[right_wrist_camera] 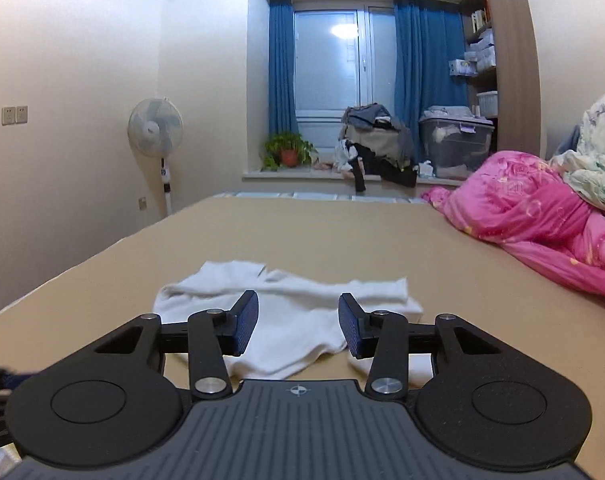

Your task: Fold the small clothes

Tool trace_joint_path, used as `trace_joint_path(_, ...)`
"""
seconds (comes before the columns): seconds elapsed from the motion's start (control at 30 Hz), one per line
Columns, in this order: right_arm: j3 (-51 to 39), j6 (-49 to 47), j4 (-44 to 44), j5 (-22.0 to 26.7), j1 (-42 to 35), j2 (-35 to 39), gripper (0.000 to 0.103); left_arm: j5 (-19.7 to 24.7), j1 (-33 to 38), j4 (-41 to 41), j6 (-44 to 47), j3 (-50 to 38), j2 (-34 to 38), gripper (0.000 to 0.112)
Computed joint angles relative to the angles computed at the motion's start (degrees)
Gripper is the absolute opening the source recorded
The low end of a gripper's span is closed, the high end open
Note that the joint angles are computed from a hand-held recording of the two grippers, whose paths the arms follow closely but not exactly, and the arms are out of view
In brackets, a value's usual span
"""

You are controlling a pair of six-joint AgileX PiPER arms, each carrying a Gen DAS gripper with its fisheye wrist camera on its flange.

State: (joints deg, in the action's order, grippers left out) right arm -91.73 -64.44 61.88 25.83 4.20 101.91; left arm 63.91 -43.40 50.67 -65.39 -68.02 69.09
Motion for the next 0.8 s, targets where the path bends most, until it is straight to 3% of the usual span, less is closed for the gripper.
trace_joint_path(0.07, -2.4, 1.4, -1.6, -1.5, -0.9, 3.4, 0.046, -1.3, 1.8, -2.0, 1.8, 0.0, 0.3, 0.021)
trace_joint_path(0.13, -4.4, 10.5, -10.8, -2.7, -1.1, 6.5, 0.040, -3.9, 5.0, -4.6, 5.2, -0.6, 1.4, 0.021)
trace_joint_path(0.17, -6.5, 14.0, -13.5, -1.1, -1.6, 7.8, 0.033, -6.0, 7.5, -6.4, 7.6, -1.6, 2.5, 0.021)
trace_joint_path(0.3, -10.6, 11.7, -11.2, 2.1, -3.7, 10.5, 0.034, -13.3, 18.6, -17.1, 15.9, -8.7, 11.5, 0.021)
trace_joint_path(0.4, -15.8, 15.9, -12.4, 7.8, -5.5, 13.4, 0.034, -16.3, 25.7, -25.9, 19.4, -16.1, 21.2, 0.021)
trace_joint_path(0.5, -17.9, 15.1, -11.4, 10.3, -6.5, 14.9, 0.034, -18.4, 31.5, -36.6, 21.1, -23.5, 30.7, 0.030)
trace_joint_path(0.53, -16.2, 13.4, -10.2, 9.8, -6.2, 14.0, 0.034, -18.6, 32.8, -39.6, 21.8, -25.6, 33.3, 0.039)
trace_joint_path(0.7, -17.1, 9.5, -8.5, 10.6, -6.6, 14.8, 0.034, -19.2, 33.3, -38.3, 15.4, -36.7, 44.1, 0.058)
trace_joint_path(0.73, -17.3, 9.7, -8.6, 10.9, -6.7, 14.9, 0.034, -18.0, 33.0, -38.0, 15.3, -39.6, 46.1, 0.057)
trace_joint_path(0.8, -17.7, 10.1, -8.8, 11.1, -6.8, 15.2, 0.035, -11.8, 32.0, -35.6, 16.7, -48.0, 50.9, 0.021)
